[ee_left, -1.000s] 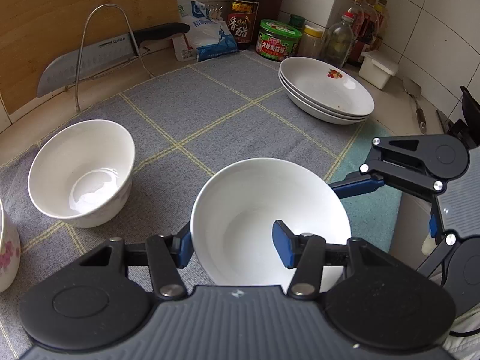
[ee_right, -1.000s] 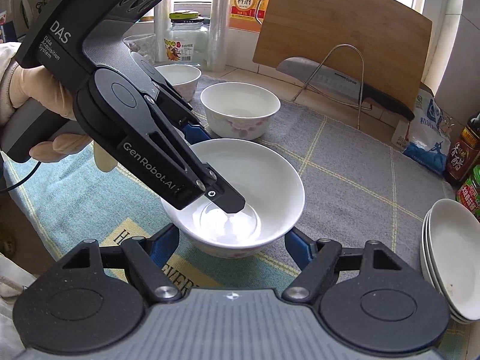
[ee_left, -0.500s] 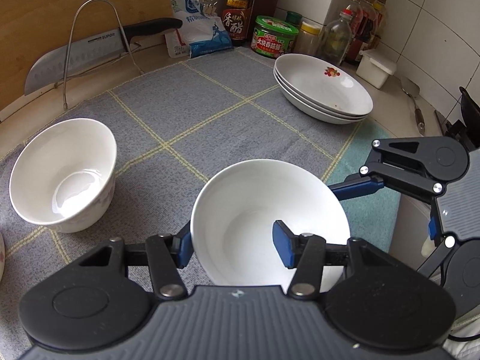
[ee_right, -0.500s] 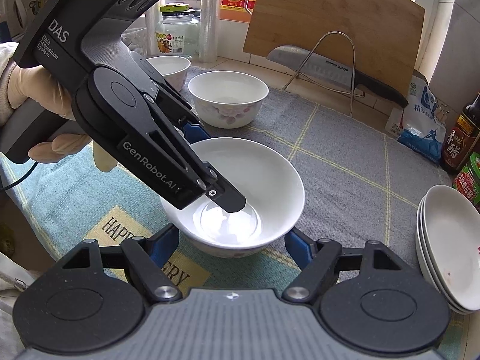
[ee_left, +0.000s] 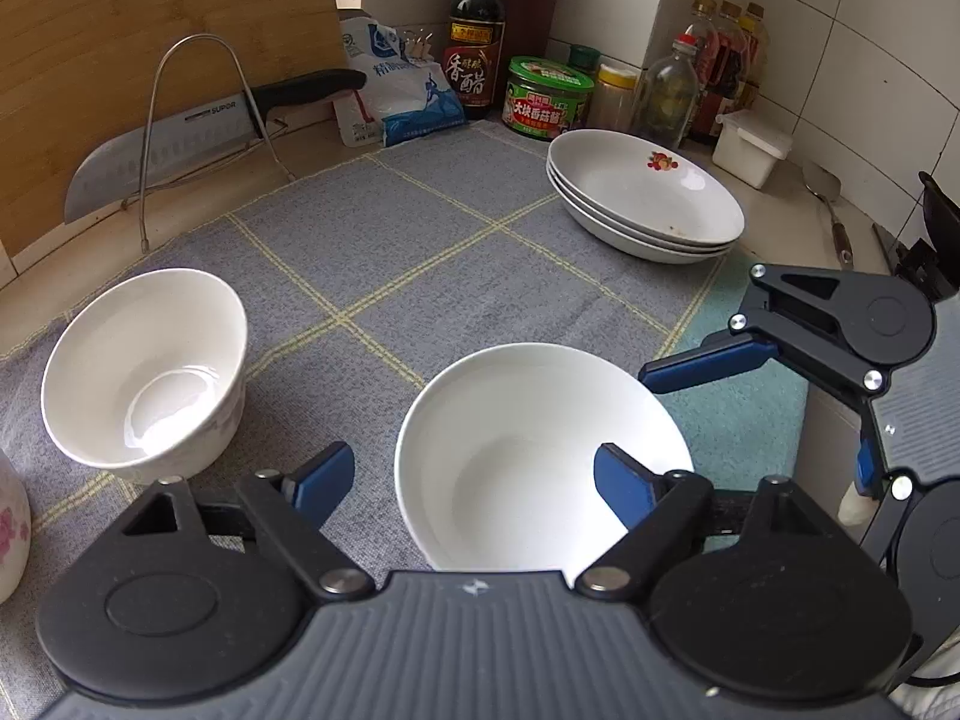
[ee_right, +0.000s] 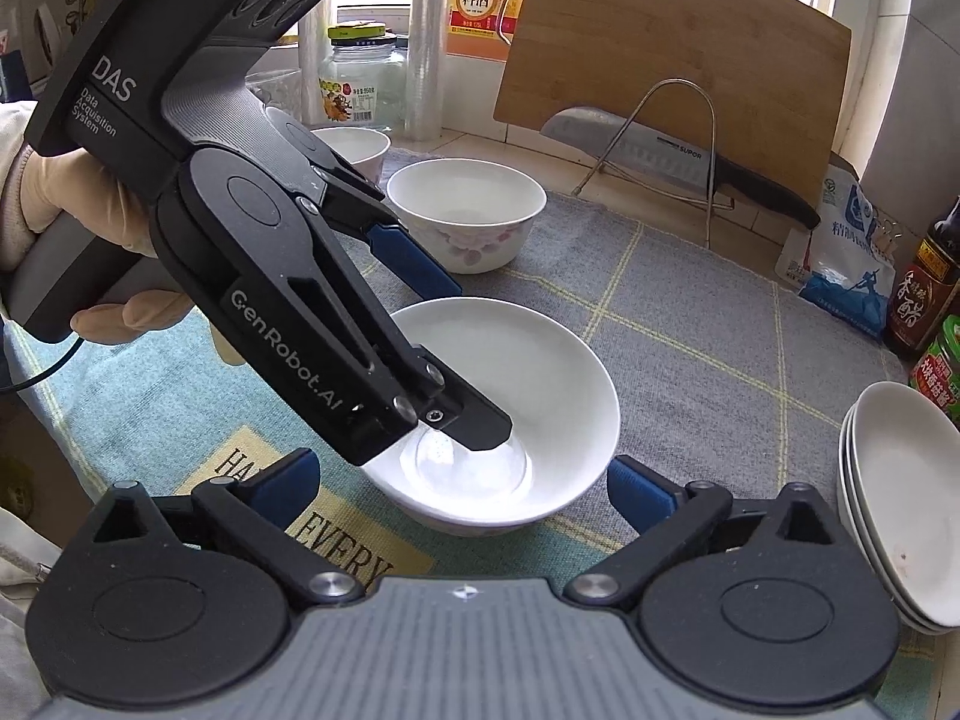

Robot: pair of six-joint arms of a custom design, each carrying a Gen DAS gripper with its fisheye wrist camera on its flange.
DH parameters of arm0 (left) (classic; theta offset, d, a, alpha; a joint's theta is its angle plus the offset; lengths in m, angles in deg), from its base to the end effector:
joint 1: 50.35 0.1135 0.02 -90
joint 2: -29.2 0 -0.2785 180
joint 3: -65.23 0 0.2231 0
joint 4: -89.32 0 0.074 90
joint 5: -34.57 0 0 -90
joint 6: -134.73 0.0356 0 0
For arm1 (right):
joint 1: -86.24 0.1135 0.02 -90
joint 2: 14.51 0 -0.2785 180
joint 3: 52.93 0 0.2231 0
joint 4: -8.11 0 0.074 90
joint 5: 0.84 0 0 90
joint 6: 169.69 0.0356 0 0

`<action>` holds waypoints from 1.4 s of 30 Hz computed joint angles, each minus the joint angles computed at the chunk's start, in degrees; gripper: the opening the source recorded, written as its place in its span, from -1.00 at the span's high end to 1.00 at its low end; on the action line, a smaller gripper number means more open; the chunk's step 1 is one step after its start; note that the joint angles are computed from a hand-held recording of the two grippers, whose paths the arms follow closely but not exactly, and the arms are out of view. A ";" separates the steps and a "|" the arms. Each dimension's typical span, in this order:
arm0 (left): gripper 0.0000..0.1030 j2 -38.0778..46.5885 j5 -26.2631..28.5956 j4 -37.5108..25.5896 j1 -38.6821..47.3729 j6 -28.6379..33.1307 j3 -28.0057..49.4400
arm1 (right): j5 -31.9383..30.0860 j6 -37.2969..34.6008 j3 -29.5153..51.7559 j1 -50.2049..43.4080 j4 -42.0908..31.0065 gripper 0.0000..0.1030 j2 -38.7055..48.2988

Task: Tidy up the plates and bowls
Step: 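Lift the white bowl with the left gripper and carry it beside the other bowls, then set the bowl down on the mat and open the left gripper, then move the right gripper to a white bowl and grasp its rim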

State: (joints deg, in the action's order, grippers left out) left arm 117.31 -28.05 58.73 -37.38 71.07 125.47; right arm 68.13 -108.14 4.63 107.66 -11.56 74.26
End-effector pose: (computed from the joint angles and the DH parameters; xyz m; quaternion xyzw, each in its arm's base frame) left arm 0.2602 0.0431 0.1975 0.1727 0.9212 -0.1257 0.3253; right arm 0.2490 0.1114 0.1931 -0.4460 0.8144 0.1515 0.3391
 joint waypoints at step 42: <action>-0.90 -2.12 -15.93 24.95 8.09 -10.04 -11.43 | -0.32 2.79 19.18 2.70 -7.66 -1.00 10.88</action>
